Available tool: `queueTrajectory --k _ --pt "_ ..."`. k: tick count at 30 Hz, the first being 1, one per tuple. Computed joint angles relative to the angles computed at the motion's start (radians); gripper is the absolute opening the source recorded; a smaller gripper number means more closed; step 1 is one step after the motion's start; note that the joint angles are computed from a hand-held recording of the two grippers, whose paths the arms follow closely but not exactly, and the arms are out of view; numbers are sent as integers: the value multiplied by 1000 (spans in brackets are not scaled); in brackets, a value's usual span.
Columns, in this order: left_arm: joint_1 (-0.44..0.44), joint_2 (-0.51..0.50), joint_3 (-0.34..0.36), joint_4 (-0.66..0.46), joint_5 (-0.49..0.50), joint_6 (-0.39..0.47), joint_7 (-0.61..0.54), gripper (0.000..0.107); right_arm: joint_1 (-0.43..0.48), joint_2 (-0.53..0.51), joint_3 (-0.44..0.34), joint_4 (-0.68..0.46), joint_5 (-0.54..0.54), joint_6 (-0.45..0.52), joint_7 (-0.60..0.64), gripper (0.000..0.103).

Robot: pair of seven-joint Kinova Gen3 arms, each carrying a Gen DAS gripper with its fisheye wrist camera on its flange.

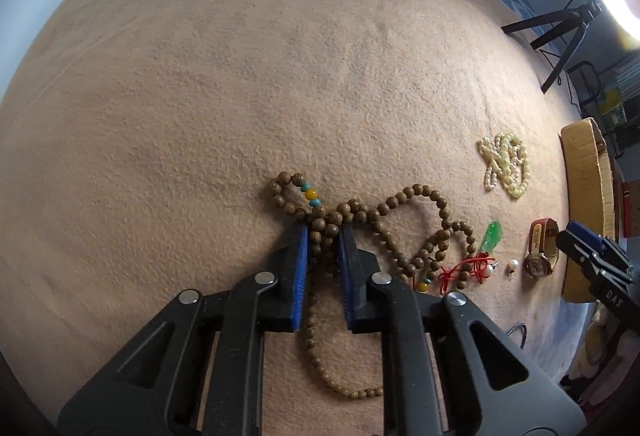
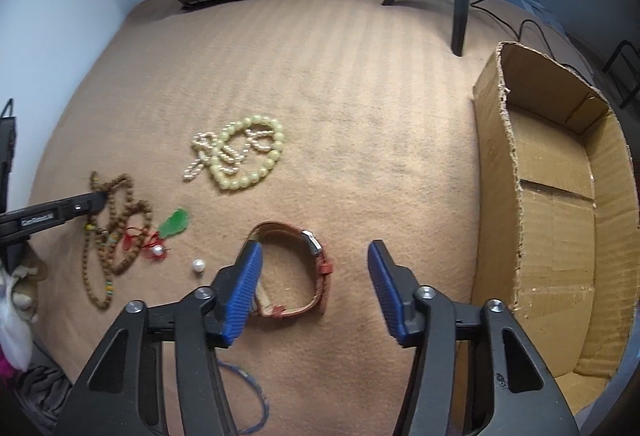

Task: Organize jewelry
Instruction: 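Grasp the wooden bead strand with the left tool while the right tool grasps the brown watch, then carry the bead strand and watch over the cardboard box with both tools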

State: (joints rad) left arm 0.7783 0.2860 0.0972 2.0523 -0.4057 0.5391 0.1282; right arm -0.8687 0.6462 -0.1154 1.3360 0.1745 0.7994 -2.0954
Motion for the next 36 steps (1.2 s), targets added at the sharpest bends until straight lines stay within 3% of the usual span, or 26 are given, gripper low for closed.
queueTrajectory --k 5,12,20,29,36 --pt "15 6 -1 -11 -20 22 13 11 -3 35 6 -33 1 42 0 48" --pt "23 2 -6 -15 -33 18 43 11 49 42 -26 -17 -57 13 36 8" --pt "78 -66 -9 -13 -168 53 209 10 54 -24 -17 82 -63 -81 36 8" --pt "137 -147 100 -69 -389 275 428 10 1 -132 2 177 -3 -170 -46 8" --pt "157 -147 206 -157 -494 451 464 10 -9 -185 2 216 43 -230 -75 8"
